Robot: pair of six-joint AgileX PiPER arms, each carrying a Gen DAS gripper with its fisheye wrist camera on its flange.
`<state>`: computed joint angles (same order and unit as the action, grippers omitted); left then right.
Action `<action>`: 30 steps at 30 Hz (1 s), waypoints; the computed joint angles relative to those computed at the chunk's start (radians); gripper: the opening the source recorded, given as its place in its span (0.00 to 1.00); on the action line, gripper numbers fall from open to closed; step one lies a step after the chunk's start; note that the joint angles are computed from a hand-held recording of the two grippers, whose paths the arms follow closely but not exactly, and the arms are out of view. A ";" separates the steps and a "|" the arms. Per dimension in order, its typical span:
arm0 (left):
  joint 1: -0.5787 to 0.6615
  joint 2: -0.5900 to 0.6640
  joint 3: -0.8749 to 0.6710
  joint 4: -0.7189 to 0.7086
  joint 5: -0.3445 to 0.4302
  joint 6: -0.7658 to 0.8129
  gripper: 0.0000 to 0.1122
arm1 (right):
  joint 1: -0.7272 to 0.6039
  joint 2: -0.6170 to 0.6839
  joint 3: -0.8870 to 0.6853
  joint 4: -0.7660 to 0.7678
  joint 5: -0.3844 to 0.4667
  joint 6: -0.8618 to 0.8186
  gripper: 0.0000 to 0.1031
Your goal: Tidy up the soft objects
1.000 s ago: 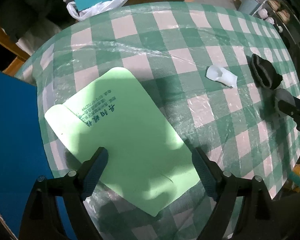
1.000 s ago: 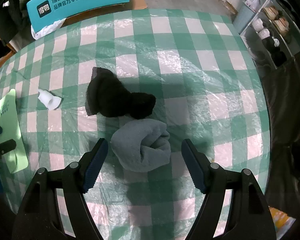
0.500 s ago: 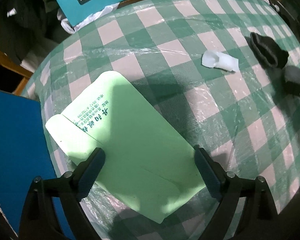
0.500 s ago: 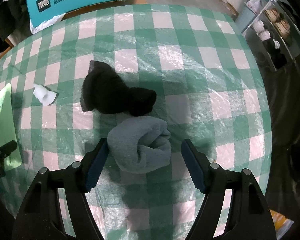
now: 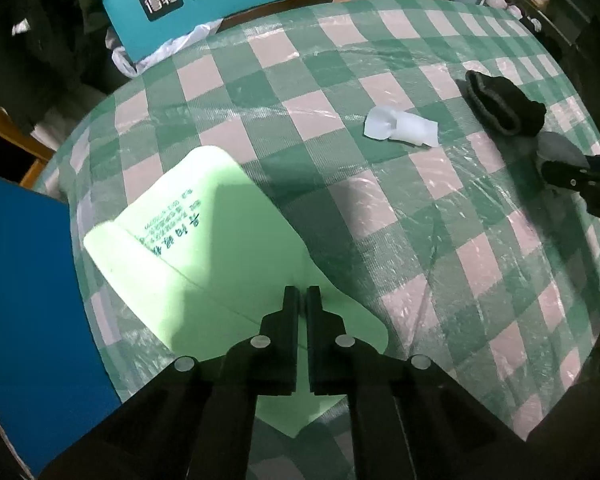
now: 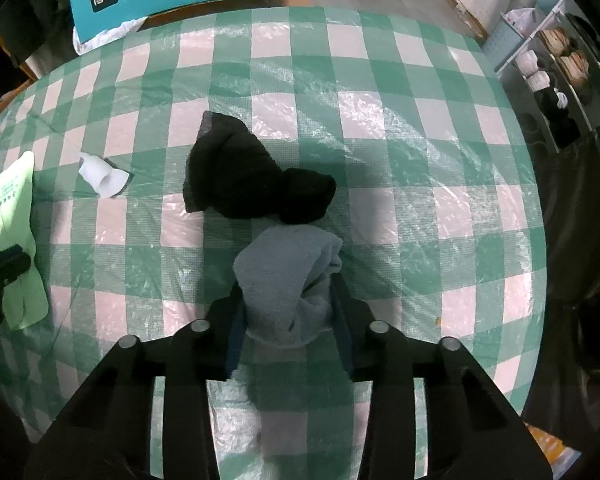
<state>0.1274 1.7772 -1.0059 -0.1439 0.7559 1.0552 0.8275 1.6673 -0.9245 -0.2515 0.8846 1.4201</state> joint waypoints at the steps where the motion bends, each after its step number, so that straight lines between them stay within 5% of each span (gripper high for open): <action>1: 0.009 0.008 -0.016 -0.015 0.035 0.013 0.02 | 0.003 -0.003 0.001 0.001 -0.001 0.000 0.33; 18: 0.125 -0.118 -0.039 -0.149 0.277 0.183 0.02 | 0.061 -0.015 -0.053 -0.038 0.027 0.052 0.29; 30: 0.146 0.021 -0.182 -0.099 0.231 0.026 0.02 | 0.110 -0.024 -0.095 -0.065 0.045 0.083 0.28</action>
